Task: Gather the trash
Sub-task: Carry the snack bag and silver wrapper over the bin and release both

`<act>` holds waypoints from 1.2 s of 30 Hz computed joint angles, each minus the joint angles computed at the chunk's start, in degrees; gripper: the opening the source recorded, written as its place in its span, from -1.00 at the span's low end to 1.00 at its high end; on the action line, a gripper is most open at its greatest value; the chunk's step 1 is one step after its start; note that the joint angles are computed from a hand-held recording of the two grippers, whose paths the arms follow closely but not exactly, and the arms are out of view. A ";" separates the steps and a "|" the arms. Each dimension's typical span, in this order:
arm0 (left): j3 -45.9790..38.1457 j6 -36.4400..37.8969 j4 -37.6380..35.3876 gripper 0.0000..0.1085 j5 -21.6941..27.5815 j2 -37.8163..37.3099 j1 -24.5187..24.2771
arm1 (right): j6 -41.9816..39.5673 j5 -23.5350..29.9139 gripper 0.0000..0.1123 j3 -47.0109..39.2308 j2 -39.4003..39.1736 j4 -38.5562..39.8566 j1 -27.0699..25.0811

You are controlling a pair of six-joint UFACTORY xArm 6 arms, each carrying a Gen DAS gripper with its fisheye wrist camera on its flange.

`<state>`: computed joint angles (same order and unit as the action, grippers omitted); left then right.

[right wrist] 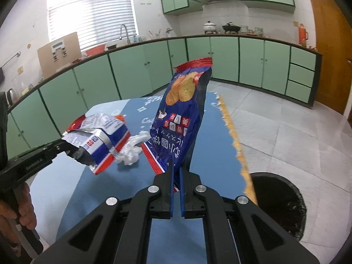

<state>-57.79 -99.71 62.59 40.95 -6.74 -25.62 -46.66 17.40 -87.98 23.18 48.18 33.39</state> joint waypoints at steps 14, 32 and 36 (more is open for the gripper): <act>-23.03 9.88 -3.41 -0.89 -7.45 21.08 -3.54 | 4.56 -3.30 -0.92 4.35 -3.36 -2.52 -8.18; -72.70 47.58 -32.74 -0.76 -0.37 58.71 -6.24 | 21.65 -1.70 -0.85 1.80 4.63 -18.31 -19.51; -80.45 50.75 -35.11 -0.46 2.50 63.35 -6.35 | 24.31 -0.75 -0.69 0.12 6.56 -20.93 -20.52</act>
